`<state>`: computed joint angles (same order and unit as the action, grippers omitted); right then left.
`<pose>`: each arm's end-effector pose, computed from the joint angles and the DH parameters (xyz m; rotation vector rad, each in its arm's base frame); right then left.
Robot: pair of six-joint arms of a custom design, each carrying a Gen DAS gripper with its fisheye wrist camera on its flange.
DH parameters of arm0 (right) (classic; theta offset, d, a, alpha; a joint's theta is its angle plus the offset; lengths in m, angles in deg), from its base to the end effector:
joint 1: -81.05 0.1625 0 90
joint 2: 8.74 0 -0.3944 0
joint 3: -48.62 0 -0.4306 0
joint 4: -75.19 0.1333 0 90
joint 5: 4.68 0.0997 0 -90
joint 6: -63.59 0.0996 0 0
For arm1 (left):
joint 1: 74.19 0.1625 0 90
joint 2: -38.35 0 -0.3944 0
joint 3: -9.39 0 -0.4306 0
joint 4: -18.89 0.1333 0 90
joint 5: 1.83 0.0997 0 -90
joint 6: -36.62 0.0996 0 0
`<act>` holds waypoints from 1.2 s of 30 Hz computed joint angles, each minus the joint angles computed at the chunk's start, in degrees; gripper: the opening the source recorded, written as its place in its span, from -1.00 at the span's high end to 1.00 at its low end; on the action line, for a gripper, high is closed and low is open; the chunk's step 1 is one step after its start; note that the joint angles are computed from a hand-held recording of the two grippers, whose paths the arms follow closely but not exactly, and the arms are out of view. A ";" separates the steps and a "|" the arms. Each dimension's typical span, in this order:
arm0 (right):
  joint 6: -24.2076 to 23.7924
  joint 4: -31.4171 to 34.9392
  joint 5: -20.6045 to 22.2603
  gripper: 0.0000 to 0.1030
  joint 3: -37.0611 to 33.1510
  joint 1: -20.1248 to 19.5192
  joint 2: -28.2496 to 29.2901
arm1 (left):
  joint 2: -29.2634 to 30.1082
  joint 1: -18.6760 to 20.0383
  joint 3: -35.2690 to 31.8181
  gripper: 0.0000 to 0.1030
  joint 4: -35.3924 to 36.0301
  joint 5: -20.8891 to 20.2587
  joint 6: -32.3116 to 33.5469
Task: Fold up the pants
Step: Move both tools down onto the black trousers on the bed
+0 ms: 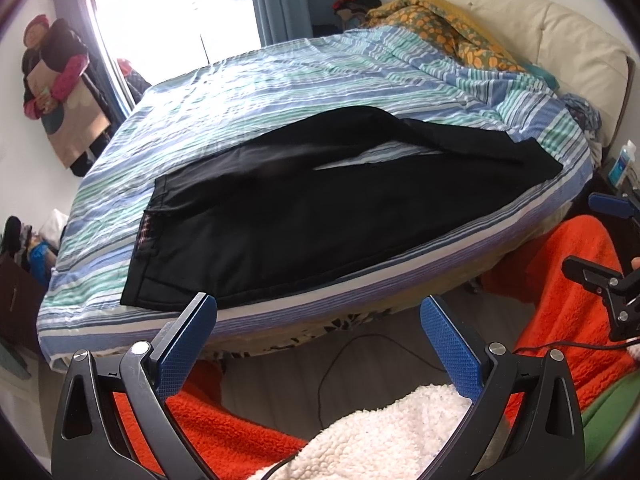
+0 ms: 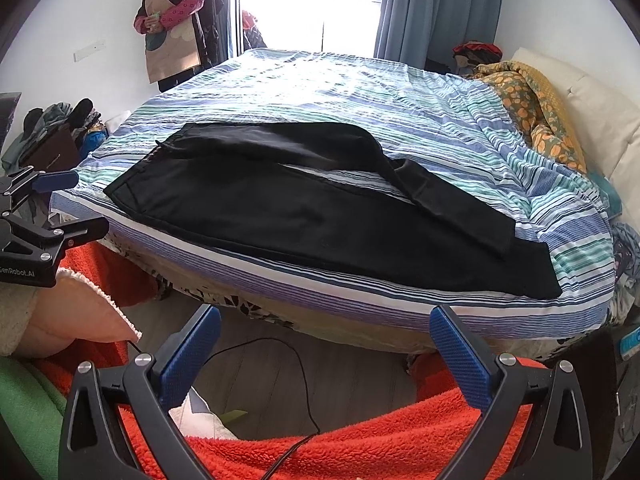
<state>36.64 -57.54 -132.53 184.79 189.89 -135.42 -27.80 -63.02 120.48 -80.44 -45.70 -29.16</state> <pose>0.1702 -0.2754 0.3967 0.6991 -2.2793 0.6487 -0.4558 -0.2991 0.1049 0.5577 2.1862 -0.6886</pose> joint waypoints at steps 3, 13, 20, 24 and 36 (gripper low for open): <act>-1.88 0.21 4.91 -0.99 -1.05 -3.54 -0.09 | 0.74 0.75 -1.09 -0.98 1.72 0.48 -0.84; -47.34 -35.73 7.72 -0.45 -15.82 -29.65 26.06 | 2.48 2.84 -3.04 -0.98 2.91 -0.16 -1.67; -54.35 -36.09 5.81 0.45 -27.51 -33.44 39.38 | 4.66 5.35 -6.69 -0.98 8.38 -0.46 -4.35; -43.84 -33.75 11.81 0.89 -27.87 -31.00 35.08 | 2.57 9.67 -5.65 -0.98 -5.95 1.51 2.57; -43.57 -39.10 20.48 0.91 -9.58 -25.20 13.50 | 27.38 36.79 -35.27 -0.98 -42.07 -20.34 27.44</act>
